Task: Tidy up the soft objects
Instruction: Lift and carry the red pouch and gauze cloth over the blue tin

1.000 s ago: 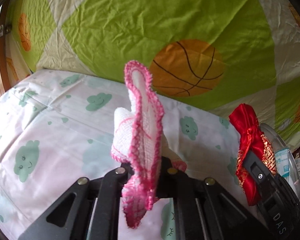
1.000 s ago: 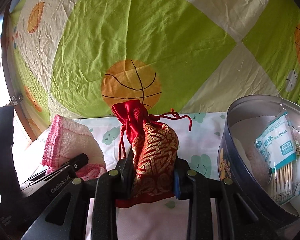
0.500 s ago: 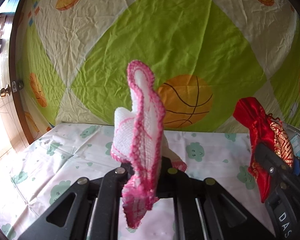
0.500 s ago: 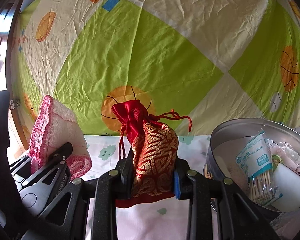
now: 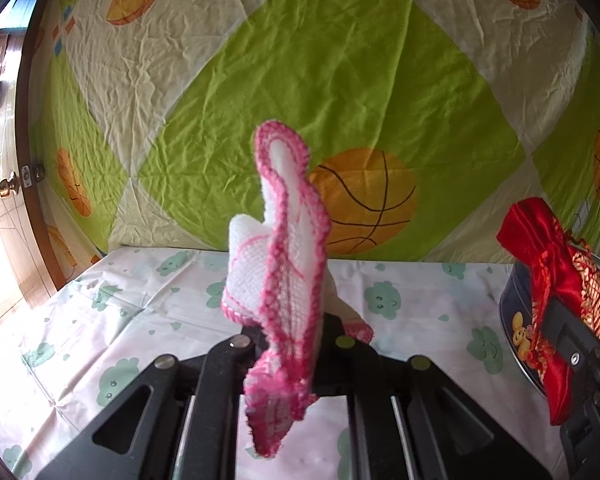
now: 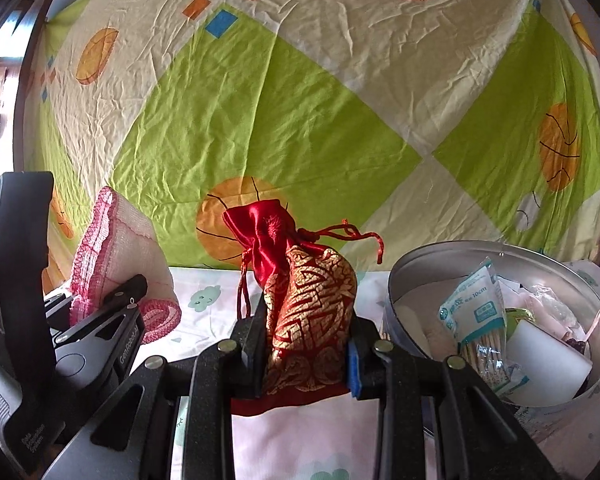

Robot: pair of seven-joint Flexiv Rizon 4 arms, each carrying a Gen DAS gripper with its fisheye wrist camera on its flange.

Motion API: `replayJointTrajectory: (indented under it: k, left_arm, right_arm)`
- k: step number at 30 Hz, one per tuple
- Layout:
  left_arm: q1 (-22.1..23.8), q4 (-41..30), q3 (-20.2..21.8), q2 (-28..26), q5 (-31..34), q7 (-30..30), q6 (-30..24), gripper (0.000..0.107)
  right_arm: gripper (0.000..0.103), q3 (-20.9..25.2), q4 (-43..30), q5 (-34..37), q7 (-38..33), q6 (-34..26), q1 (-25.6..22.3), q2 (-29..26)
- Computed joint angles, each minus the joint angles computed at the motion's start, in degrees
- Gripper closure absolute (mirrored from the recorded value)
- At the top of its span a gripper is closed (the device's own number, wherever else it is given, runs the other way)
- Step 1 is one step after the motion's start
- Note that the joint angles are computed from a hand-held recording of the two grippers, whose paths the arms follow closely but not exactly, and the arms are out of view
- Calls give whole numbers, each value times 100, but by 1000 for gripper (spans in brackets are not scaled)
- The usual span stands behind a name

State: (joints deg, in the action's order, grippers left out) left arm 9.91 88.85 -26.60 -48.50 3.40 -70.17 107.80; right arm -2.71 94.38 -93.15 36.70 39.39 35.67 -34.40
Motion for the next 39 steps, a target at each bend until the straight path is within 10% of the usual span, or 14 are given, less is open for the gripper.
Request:
replayJointTrajectory:
  k: [39]
  left_arm:
    - [366,422,-476,84,452,-61,178,99]
  right_arm:
    - [71,291,706,-57,201,-612,-5,472]
